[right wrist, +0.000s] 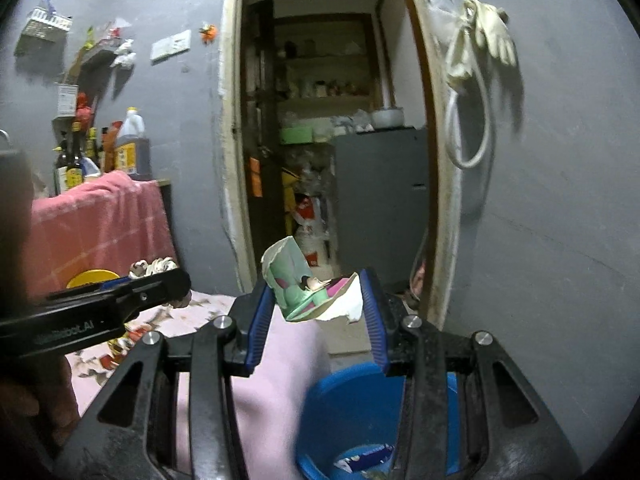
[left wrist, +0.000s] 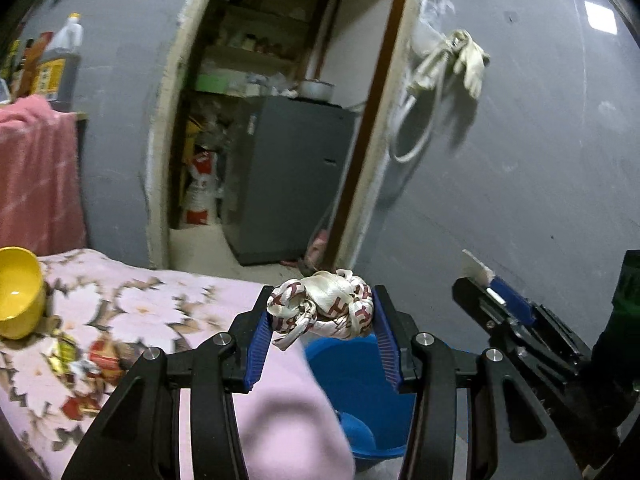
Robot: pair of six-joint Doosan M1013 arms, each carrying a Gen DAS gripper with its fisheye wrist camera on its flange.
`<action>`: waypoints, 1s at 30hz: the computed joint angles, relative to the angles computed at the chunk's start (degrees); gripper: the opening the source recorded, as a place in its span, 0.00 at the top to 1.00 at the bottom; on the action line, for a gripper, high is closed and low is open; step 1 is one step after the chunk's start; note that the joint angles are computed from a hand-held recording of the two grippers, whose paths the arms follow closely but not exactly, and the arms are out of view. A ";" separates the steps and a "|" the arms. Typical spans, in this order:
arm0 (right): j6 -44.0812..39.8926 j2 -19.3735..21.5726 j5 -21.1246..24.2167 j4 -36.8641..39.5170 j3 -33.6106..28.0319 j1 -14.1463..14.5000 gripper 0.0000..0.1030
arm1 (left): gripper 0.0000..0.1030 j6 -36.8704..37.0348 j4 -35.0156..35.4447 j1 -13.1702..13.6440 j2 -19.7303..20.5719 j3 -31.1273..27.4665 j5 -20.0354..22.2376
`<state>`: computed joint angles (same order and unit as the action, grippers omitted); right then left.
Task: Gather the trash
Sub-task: 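Carry both pieces over the blue basin and open both tools to drop them, then move both tools back over the remaining trash on the table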
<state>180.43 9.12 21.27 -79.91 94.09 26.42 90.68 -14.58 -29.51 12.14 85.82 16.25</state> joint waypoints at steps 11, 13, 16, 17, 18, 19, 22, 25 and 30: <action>-6.41 0.74 -1.35 10.46 1.96 -3.17 0.51 | 0.59 1.05 -0.17 -1.24 5.12 -4.56 6.13; -7.83 1.12 -1.53 12.74 1.91 -3.65 0.51 | 0.59 1.80 -1.38 -1.06 6.13 -5.43 7.65; -9.84 1.64 -1.67 16.13 1.89 -4.36 0.49 | 0.54 0.92 -0.85 -1.03 7.08 -6.22 9.13; -10.44 1.77 -1.81 17.27 1.91 -4.61 0.49 | 0.51 0.35 -0.12 -1.09 7.42 -6.53 9.93; -11.71 1.95 -1.94 19.29 1.87 -4.93 0.48 | 0.45 -0.40 0.68 -1.12 7.77 -6.93 10.76; -12.62 2.10 -2.07 20.85 1.88 -5.21 0.46 | 0.44 -0.50 0.61 -1.06 8.09 -7.18 11.39; -14.71 2.43 -2.24 24.19 1.94 -5.79 0.41 | 0.44 -0.72 0.33 -0.81 8.77 -7.63 12.89; -14.76 2.43 -2.31 24.99 2.25 -6.01 0.40 | 0.44 -2.10 1.40 -0.94 9.19 -7.92 13.51; -14.05 2.43 -2.37 24.76 2.39 -6.01 0.40 | 0.44 -2.78 2.31 -1.00 9.07 -7.46 12.89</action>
